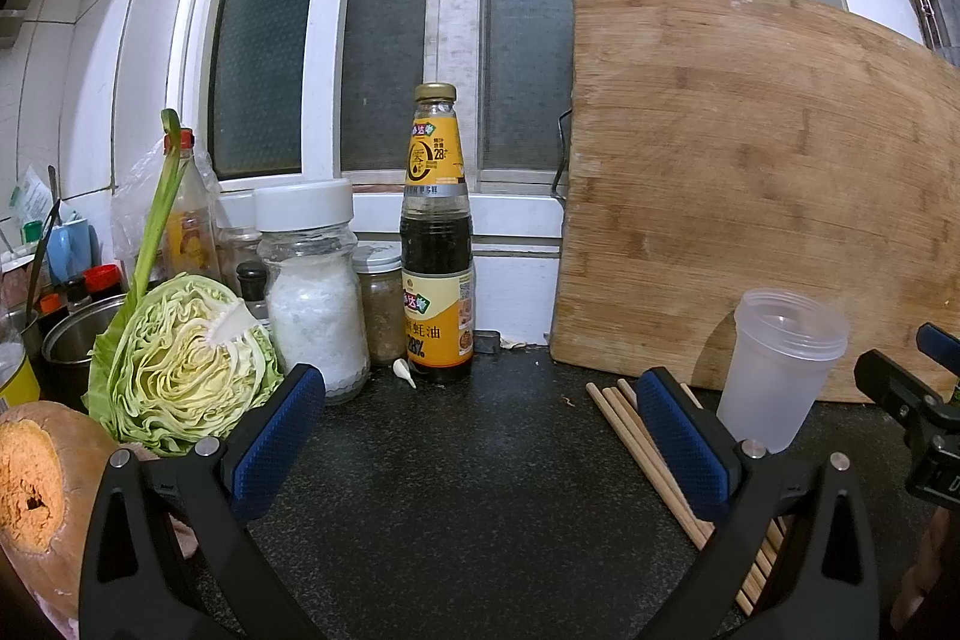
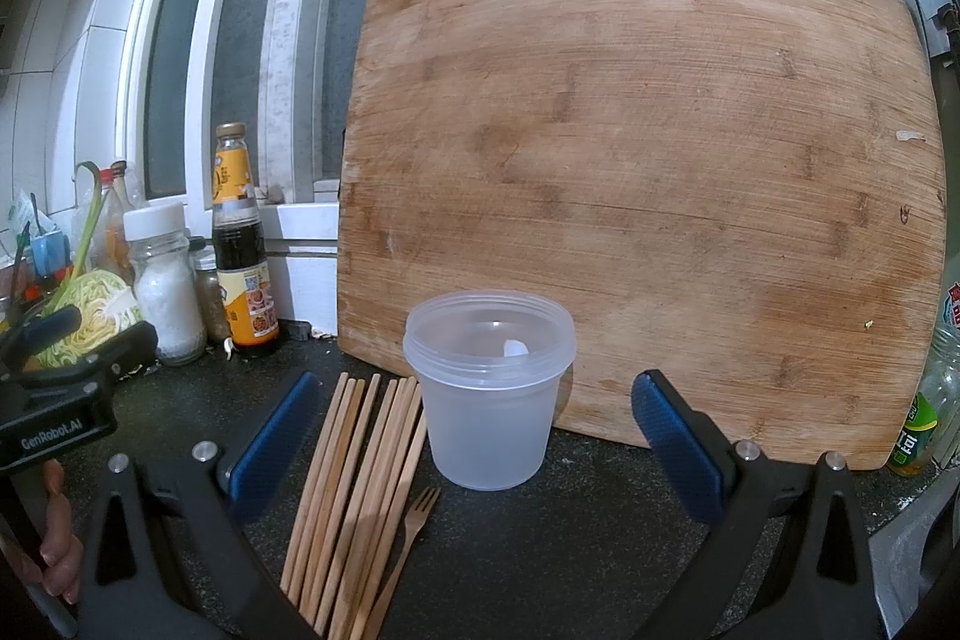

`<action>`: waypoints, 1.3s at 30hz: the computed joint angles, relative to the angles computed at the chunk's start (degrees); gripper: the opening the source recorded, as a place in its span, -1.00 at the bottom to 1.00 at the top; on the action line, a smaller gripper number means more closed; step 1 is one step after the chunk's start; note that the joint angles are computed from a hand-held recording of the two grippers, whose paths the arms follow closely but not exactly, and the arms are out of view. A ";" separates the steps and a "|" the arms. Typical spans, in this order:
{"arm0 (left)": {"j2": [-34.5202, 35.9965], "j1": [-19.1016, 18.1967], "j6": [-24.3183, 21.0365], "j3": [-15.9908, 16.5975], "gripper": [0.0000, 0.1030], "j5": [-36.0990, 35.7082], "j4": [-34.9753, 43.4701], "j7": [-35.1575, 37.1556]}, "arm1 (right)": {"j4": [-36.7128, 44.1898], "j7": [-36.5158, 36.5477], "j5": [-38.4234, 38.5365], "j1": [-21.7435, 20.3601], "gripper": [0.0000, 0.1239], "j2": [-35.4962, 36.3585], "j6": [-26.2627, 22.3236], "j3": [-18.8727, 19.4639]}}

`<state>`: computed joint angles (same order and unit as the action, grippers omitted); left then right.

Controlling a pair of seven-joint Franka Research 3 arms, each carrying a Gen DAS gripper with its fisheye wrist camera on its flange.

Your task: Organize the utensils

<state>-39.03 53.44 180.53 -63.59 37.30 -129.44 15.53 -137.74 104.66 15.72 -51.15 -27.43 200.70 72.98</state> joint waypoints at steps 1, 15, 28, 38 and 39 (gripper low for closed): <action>-0.24 0.48 0.20 -0.33 1.00 0.04 0.13 -0.08 | 0.00 0.02 -0.02 0.00 0.66 0.00 0.00 0.00; 0.18 0.06 -0.25 -0.13 1.00 -0.01 0.13 0.59 | -0.03 0.29 -0.16 0.03 0.66 -0.18 -0.08 -0.08; 0.47 -0.14 -0.51 -0.01 1.00 0.40 0.21 0.53 | 0.03 0.51 -0.36 -0.15 0.66 -0.20 -0.16 -0.04; 0.52 -0.30 -0.66 0.13 1.00 0.72 0.21 0.28 | -0.05 0.62 -0.36 -0.05 0.66 -0.34 -0.18 -0.09; 0.56 -0.27 -1.09 -0.02 1.00 0.67 0.38 0.23 | -0.05 0.63 -0.37 -0.05 0.66 -0.34 -0.18 -0.09</action>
